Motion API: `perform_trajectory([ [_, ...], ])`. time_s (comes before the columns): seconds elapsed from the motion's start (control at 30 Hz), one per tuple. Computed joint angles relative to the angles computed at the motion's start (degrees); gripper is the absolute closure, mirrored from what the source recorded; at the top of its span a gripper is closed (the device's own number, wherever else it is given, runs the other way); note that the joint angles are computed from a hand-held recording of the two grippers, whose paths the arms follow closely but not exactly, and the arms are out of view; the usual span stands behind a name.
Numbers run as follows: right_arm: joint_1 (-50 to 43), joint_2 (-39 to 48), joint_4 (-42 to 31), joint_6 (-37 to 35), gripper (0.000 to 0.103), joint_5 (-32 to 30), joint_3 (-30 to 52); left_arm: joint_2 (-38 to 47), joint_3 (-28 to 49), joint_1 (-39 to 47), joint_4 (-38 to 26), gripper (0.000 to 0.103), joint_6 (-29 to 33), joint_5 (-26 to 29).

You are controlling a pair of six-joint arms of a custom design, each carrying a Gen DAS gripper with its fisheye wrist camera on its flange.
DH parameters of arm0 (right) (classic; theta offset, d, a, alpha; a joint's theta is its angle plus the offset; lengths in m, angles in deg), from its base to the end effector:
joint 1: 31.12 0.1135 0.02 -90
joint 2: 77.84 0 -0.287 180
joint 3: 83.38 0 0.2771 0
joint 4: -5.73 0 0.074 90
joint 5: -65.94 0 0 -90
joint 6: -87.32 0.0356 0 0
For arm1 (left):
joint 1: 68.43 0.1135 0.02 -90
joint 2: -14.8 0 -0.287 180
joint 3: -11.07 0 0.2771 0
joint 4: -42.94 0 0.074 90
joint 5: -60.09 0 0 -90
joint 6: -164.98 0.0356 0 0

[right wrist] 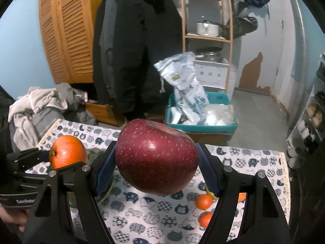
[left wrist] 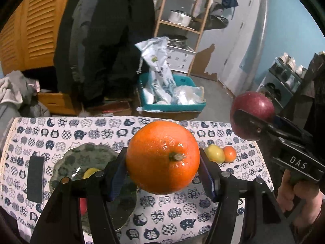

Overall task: Organize fruits
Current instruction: 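Carry the orange with left tool and the apple with right tool over the bowl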

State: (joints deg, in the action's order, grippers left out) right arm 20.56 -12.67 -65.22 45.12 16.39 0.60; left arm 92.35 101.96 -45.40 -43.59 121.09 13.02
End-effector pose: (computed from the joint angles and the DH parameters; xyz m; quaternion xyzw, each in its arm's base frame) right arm 0.1569 0.1613 0.3835 0.0820 0.8909 0.0210 0.4463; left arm 0.2457 0.0781 0.3619 0.2366 0.8913 -0.2209 0.3174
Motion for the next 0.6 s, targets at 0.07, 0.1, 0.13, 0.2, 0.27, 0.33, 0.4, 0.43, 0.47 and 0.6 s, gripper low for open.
perform_trajectory([
  [0.07,-0.17,1.59,1.58,-0.90,0.028,-0.94,0.71,1.58,0.85,1.59,0.03,0.037,0.42,0.04],
  [0.1,-0.24,2.35,2.29,-1.27,0.028,-1.33,1.07,2.08,1.14,2.07,-0.02,0.037,0.59,0.10],
  [0.13,-0.43,3.30,3.22,-1.75,0.028,-1.99,1.46,2.83,1.51,2.75,0.09,0.037,0.77,0.06],
  [0.2,-0.84,4.53,4.46,-2.40,0.028,-3.13,1.98,4.36,2.20,3.99,0.64,0.037,0.75,-0.22],
  [0.27,-1.30,6.05,6.07,-2.94,0.028,-4.51,2.38,5.89,2.87,5.12,1.09,0.037,0.82,-0.48],
  [0.33,-1.88,7.71,7.44,-3.43,0.028,-6.01,2.92,7.06,3.33,5.72,1.72,0.037,0.49,-0.85],
  [0.4,-2.30,9.82,8.87,-3.87,0.028,-7.60,3.60,9.07,4.10,6.57,2.25,0.037,0.03,-1.59],
  [0.43,-2.42,10.73,9.32,-3.98,0.028,-8.24,3.90,9.97,4.44,7.05,2.40,0.037,0.00,-1.91],
  [0.47,-2.42,11.48,9.78,-4.04,0.028,-8.69,4.06,10.65,4.67,7.32,2.74,0.037,-0.20,-2.21],
  [0.6,-3.02,14.97,12.21,-4.64,0.028,-11.54,4.57,13.75,5.54,8.31,4.61,0.037,-1.15,-4.29],
])
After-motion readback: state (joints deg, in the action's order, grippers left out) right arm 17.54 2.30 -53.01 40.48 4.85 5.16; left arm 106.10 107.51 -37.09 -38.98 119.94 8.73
